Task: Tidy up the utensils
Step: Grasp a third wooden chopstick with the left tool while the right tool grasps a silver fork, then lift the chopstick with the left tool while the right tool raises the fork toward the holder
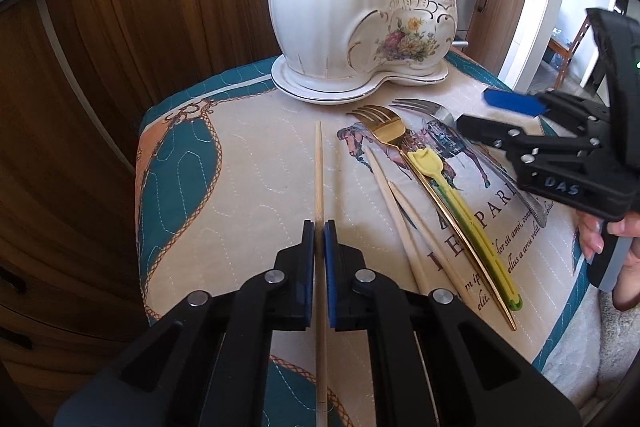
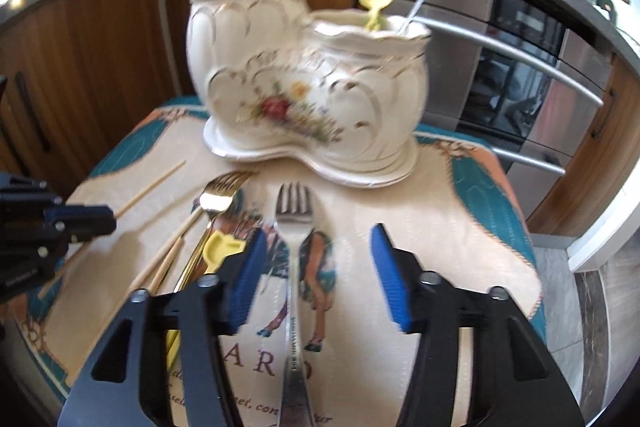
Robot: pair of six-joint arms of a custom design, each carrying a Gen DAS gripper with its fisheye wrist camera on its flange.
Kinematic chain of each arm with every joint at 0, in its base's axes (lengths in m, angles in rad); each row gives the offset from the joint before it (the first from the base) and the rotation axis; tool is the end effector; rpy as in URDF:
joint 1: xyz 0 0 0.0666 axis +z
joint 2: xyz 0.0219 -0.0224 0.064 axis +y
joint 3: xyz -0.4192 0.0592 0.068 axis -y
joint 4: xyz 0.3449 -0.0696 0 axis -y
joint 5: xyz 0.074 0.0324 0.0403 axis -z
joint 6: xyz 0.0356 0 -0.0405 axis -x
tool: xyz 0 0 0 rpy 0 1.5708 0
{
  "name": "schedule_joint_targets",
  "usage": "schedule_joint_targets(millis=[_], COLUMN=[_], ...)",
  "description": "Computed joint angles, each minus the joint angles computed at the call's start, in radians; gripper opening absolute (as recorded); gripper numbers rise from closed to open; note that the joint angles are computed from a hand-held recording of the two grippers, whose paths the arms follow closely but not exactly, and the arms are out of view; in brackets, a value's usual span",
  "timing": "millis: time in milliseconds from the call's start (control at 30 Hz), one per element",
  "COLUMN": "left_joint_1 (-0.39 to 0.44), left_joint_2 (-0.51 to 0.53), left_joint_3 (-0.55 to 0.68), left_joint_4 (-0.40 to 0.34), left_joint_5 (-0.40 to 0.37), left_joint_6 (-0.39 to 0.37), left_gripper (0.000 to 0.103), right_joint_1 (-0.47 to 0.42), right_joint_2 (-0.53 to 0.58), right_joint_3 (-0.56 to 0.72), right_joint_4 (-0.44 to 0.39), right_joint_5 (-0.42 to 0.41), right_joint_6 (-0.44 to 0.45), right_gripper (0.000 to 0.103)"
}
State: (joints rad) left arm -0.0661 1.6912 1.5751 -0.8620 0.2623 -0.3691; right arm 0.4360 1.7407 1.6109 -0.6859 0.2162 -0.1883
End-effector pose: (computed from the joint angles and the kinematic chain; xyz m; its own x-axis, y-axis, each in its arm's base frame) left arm 0.5409 -0.0455 0.4086 -0.6967 0.3953 -0.5986 0.4929 0.8701 0.0009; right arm 0.5257 0.2361 0.4083 -0.7007 -0.1247 -0.7025 -0.1507 0.9883 -0.0252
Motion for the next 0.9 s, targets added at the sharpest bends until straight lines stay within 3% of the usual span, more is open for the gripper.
schedule_joint_targets(millis=[67,400,467,700,900], left_joint_1=[0.004,0.014,0.016,0.027,0.037], left_joint_2=[-0.003,0.000,0.000,-0.027,-0.066], left_joint_3=[-0.008,-0.016,-0.016,-0.027,-0.043], left_joint_4=[0.005,0.011,0.010,0.031,0.084], left_joint_5=[0.011,0.066,0.074,0.122,0.173], left_joint_6=[-0.001,0.002,0.001,-0.001,0.004], left_gripper=[0.005,0.005,0.005,0.005,0.005], right_joint_1=[0.002,-0.002,-0.003,0.006,-0.004], right_joint_2=[0.011,0.065,0.066,0.024,-0.063], right_joint_3=[0.012,0.095,0.097,0.043,-0.038], right_joint_4=[-0.023,-0.128,-0.127,-0.055,0.080], right_joint_5=[-0.014,-0.076,-0.094,-0.108,-0.137], right_joint_6=[0.002,-0.008,0.002,0.022,0.019], right_gripper=[0.040,0.021,0.010,0.007,0.006])
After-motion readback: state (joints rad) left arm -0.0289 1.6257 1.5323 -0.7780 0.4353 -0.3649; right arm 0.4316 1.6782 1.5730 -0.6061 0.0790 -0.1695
